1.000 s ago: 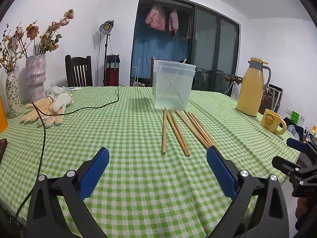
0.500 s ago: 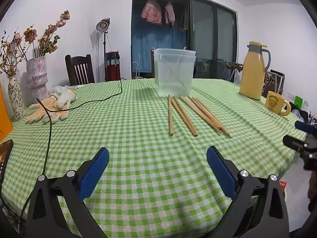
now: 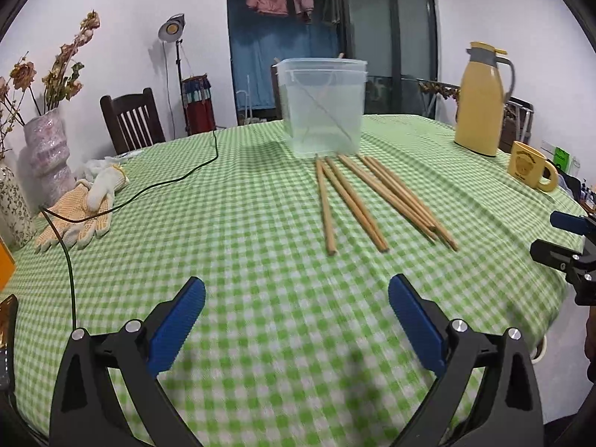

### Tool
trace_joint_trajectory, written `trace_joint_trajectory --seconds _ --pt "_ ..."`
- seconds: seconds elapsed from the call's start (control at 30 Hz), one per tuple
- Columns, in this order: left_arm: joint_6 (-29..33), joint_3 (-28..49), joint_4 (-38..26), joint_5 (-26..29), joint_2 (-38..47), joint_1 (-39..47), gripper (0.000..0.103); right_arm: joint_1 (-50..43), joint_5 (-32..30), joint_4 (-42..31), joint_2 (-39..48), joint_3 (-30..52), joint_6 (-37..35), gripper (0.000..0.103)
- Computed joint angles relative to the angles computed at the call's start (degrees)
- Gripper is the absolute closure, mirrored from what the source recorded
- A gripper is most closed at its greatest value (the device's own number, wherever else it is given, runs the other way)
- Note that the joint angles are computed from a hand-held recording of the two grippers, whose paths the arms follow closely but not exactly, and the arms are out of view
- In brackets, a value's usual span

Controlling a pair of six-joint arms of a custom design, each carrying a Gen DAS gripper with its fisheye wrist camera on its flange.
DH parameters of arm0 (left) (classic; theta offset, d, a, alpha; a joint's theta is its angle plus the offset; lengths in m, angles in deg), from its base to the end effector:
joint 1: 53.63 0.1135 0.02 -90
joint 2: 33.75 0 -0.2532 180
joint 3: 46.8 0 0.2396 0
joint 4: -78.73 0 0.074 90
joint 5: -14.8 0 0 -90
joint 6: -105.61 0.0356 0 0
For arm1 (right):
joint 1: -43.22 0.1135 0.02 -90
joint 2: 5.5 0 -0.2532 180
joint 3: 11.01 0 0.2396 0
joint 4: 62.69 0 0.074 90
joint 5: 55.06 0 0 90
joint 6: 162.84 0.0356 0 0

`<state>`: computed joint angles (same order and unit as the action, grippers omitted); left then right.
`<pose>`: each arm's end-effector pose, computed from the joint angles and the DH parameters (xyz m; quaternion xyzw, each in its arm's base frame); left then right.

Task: Organize utensils
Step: 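Lower the right gripper onto a chopstick and close while the left gripper grasps another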

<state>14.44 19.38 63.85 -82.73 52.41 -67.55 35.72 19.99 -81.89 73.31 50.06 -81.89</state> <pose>0.3097 -0.0719 0.2218 0.0680 0.8824 -0.0029 0.4655 0.2845 -0.0282 0.2237 -0.0701 0.8862 0.0514 0.4550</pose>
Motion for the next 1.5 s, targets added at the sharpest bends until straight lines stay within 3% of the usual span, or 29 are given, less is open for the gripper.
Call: trace_joint_trajectory --seconds 0.17,0.33,0.47,0.8,0.9,1.07,1.13,1.3,1.43,1.5 --pt "-1.4 5.7 -2.9 1.7 3.9 2.7 0.007 2.4 -0.4 -4.6 6.5 7.4 -0.2 0.042" --pt "1.3 12.8 -6.8 -0.4 8.8 3.3 0.007 4.8 -1.2 -9.7 13.3 14.6 1.1 0.062" --pt "1.7 18.1 -10.1 1.4 12.5 3.7 0.007 7.2 1.1 -12.4 17.1 19.5 1.9 0.068" --pt "1.7 31.1 -17.3 4.1 22.1 2.7 0.011 9.1 3.7 -17.0 24.2 28.2 2.2 0.074" --pt "1.8 35.8 -22.0 6.1 25.3 2.6 0.019 9.5 4.5 -17.1 24.4 28.6 2.2 0.074" --pt "2.2 40.4 -26.0 7.7 28.9 2.2 0.054 9.9 5.7 -17.1 24.6 28.7 1.4 0.077" --pt "1.9 42.2 -27.5 9.9 30.3 2.2 0.063 10.1 5.8 -16.7 24.3 27.8 0.5 0.079" --pt "2.3 43.1 -27.2 7.9 31.7 0.6 0.071 8.9 5.4 -14.7 22.5 24.8 -0.6 0.090" --pt "2.2 42.0 -26.7 6.9 31.1 0.1 0.099 7.2 6.4 -14.1 22.4 24.5 -1.3 0.095" --pt "1.3 41.3 -26.6 8.1 30.5 0.7 0.099 6.2 6.4 -14.1 22.4 24.5 -1.4 0.095"
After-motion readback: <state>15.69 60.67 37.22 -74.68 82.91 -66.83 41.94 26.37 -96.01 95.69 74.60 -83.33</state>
